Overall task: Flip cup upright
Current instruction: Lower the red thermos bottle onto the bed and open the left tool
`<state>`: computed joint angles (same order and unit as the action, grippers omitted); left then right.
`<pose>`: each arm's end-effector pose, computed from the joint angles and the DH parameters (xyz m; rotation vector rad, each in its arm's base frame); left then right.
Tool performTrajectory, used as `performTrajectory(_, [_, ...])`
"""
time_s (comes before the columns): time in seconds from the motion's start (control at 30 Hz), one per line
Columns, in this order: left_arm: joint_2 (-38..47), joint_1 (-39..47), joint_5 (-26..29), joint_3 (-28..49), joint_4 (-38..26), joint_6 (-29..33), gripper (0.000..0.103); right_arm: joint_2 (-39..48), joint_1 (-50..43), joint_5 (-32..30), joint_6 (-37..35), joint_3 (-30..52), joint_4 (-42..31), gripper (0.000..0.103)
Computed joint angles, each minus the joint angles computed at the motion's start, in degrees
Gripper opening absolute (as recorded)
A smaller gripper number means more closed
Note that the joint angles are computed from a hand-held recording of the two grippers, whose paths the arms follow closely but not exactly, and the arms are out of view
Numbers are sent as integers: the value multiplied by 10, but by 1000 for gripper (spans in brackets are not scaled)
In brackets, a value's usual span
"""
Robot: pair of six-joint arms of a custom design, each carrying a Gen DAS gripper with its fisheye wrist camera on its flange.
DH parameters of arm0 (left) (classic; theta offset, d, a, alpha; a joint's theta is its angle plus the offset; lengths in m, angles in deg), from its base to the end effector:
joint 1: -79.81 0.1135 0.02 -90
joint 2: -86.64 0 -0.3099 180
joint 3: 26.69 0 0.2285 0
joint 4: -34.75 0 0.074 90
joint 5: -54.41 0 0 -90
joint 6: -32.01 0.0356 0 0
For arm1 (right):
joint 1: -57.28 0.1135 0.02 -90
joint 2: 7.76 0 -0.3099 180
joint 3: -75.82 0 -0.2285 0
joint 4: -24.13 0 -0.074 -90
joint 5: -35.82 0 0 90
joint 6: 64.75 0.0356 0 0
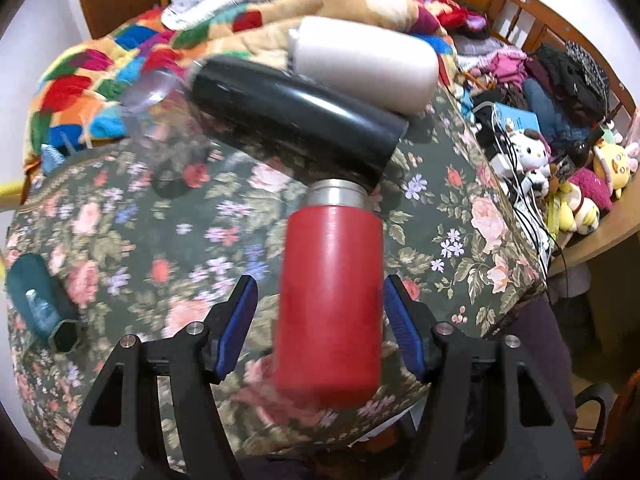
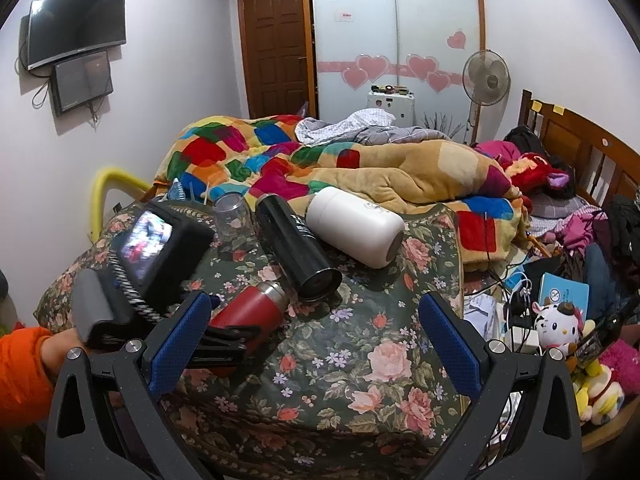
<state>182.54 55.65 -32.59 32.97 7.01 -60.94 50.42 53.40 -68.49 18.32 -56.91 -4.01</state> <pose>0.2586 -0.1180 0.1882 0.5137 2.6549 -0.2153 0.1654 -0.0024 0.2652 -0.1926 2.2250 0.1786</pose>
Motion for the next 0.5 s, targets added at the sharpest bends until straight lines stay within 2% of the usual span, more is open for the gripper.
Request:
performTrajectory(0.13, [-67,30,0,-35,6,-1,65,18,21,13,14,4,5,103])
performTrajectory(0.27, [-137,59,-31,-70,11,5,65,54,54,31,38,5,22,103])
performTrajectory(0.5, [-243,131,-48,-141,33,25,68,161,109,34,88,9,52,103])
